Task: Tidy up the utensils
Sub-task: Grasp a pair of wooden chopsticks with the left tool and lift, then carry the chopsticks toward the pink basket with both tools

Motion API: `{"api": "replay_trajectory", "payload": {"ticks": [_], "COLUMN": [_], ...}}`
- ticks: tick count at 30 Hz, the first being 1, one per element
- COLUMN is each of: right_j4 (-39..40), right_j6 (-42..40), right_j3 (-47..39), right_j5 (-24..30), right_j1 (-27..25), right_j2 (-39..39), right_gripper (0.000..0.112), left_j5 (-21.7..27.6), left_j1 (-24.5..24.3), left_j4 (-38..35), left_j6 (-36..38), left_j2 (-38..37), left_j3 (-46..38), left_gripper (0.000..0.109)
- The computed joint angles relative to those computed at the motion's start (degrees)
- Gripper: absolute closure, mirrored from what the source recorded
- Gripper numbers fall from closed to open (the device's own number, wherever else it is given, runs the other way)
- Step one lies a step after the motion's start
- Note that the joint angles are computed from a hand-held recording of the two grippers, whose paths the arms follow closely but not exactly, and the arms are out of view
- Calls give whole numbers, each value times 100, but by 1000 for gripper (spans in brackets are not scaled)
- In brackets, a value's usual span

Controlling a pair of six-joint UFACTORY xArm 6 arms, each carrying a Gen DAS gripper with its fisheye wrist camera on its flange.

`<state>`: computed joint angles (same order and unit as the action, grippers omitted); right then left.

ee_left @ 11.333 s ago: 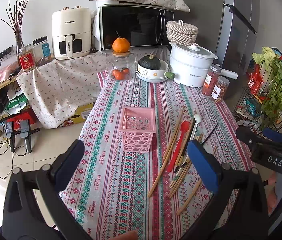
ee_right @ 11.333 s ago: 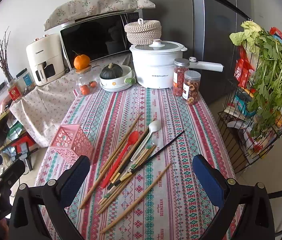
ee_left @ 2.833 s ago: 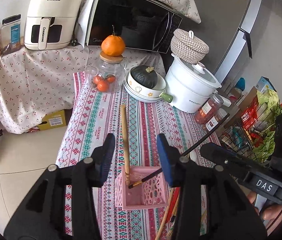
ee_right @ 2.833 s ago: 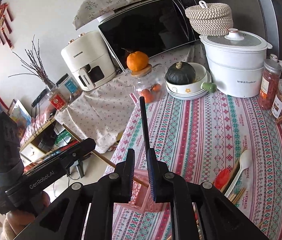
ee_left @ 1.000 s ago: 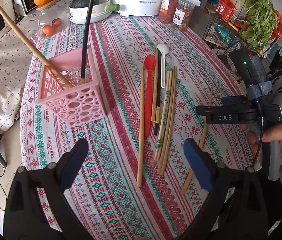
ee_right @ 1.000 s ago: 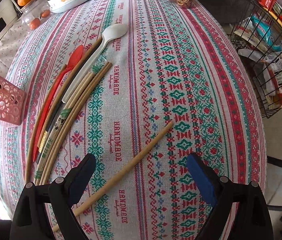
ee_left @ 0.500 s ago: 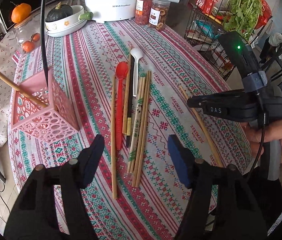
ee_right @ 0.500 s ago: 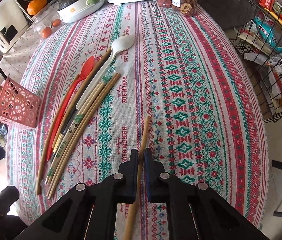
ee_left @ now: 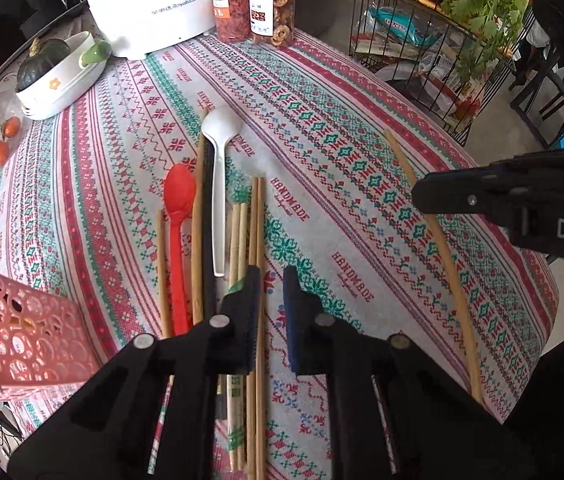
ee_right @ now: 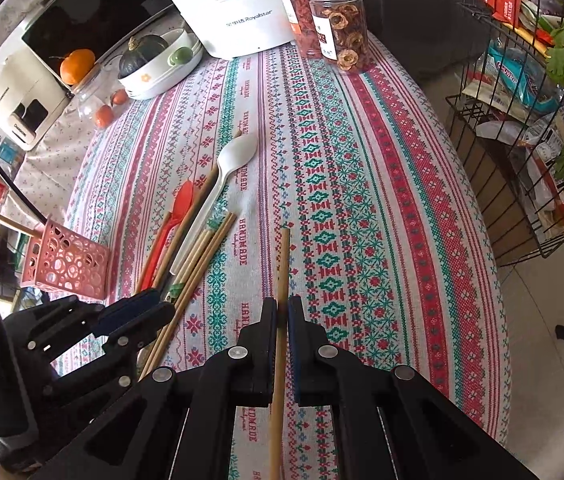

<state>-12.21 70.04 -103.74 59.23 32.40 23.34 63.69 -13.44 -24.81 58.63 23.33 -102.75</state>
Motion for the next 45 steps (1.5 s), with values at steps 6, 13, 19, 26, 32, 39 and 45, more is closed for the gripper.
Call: {"api": "replay_trajectory", "payload": {"ticks": [6,13,19,26,32,39,45], "right_j4": [63,191,255,-95,-588,-1512,-1237], "right_j6": [-116,-151,-189,105,329,468,-11], "right_j3": [293,487,494,489,9,-812,-1018], "right_j5": [-226,-358,-387,-531,-407,130,544], "right_j1": [-107,-194,-193,-96,165,573,556], "right_j2": [-193,-290,-267,-342,-178,117,240], "right_gripper": [107,107,107,107,107,107,101], "left_j5": [-97,713,854,563,339,223,828], "left_j1": [-177,-248,-256,33,482,1206,1580], "left_j4": [256,565,586,56,-519,-1699,-2047], "left_j6": [-420,-1143,-1355,-1188,-661,-25,66], "left_j2": [406,1139,1266,519,-274,-715,-614], "left_j3": [-374,-1599,-1895,-1201,-535,-106,-425], "left_gripper": [97,97,98,99,99,99,99]}}
